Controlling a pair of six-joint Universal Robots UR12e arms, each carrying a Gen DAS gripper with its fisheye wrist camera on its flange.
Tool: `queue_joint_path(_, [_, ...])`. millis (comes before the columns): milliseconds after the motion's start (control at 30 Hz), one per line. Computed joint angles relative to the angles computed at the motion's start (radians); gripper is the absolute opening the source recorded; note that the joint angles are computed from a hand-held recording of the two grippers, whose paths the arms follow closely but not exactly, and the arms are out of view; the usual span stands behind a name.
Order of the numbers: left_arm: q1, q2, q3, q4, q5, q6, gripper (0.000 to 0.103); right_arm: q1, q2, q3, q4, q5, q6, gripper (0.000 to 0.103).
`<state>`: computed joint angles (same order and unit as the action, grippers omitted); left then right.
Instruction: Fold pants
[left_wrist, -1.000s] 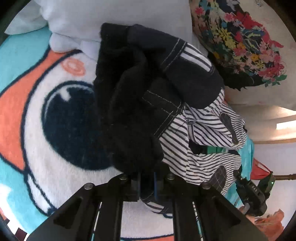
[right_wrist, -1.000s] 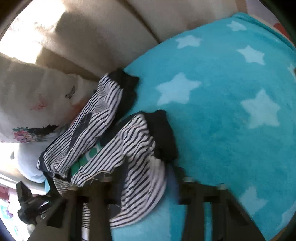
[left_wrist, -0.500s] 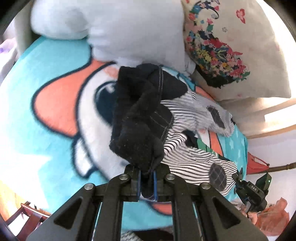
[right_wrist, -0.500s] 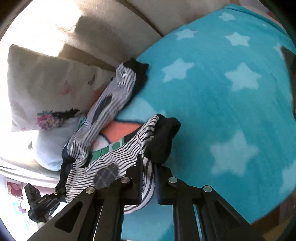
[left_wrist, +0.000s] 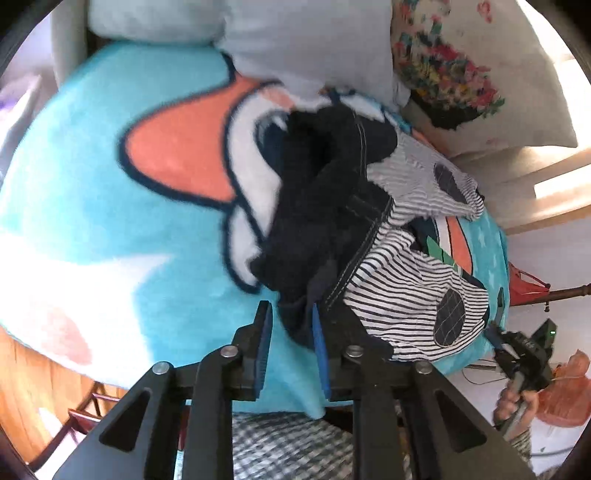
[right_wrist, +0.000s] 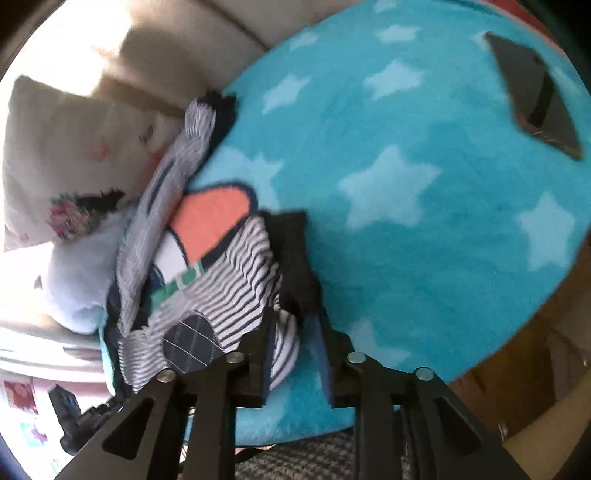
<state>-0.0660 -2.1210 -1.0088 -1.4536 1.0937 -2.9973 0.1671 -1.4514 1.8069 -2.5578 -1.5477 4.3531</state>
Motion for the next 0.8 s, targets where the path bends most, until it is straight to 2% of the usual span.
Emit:
queue_joint_path(67, [0.012, 0.007, -0.005, 0.027, 0.015, -0.026, 0.02, 0.003, -0.017, -0.004, 0.006, -0.057, 0.0, 0.035])
queue_joint_path(133, [0.022, 0.009, -0.009, 0.057, 0.022, -0.074, 0.021, -0.002, -0.012, -0.039, 0.054, -0.117, -0.042, 0.036])
queue_joint_path(200, [0.026, 0.012, -0.013, 0.088, 0.028, -0.117, 0.021, -0.022, 0.015, -0.084, 0.076, -0.138, -0.104, 0.036])
queue_joint_path(300, [0.019, 0.011, -0.009, 0.118, 0.017, -0.155, 0.022, -0.059, 0.102, -0.181, 0.06, -0.145, -0.229, 0.036])
queue_joint_path(367, [0.013, 0.01, -0.003, 0.123, 0.006, -0.158, 0.023, -0.081, 0.158, -0.235, 0.05, -0.123, -0.263, 0.036])
queue_joint_path(467, [-0.002, 0.01, 0.004, 0.13, 0.003, -0.151, 0.026, -0.126, 0.232, -0.287, -0.001, -0.019, -0.204, 0.036])
queue_joint_path(567, [-0.014, 0.009, 0.008, 0.136, -0.001, -0.153, 0.028, -0.142, 0.285, -0.336, 0.004, 0.009, -0.183, 0.036])
queue_joint_path(600, [-0.018, 0.008, 0.011, 0.138, 0.006, -0.15, 0.028, -0.143, 0.296, -0.347, 0.007, 0.018, -0.188, 0.035])
queue_joint_path(633, [-0.022, 0.008, 0.012, 0.139, 0.013, -0.145, 0.028, -0.144, 0.301, -0.353, 0.008, 0.027, -0.192, 0.01])
queue_joint_path(700, [-0.032, 0.002, 0.02, 0.143, 0.043, -0.147, 0.028, -0.144, 0.291, -0.341, -0.016, 0.048, -0.175, 0.006])
queue_joint_path(800, [-0.035, -0.015, 0.04, 0.129, 0.033, -0.133, 0.028, -0.129, 0.249, -0.313, -0.012, 0.01, -0.179, 0.005])
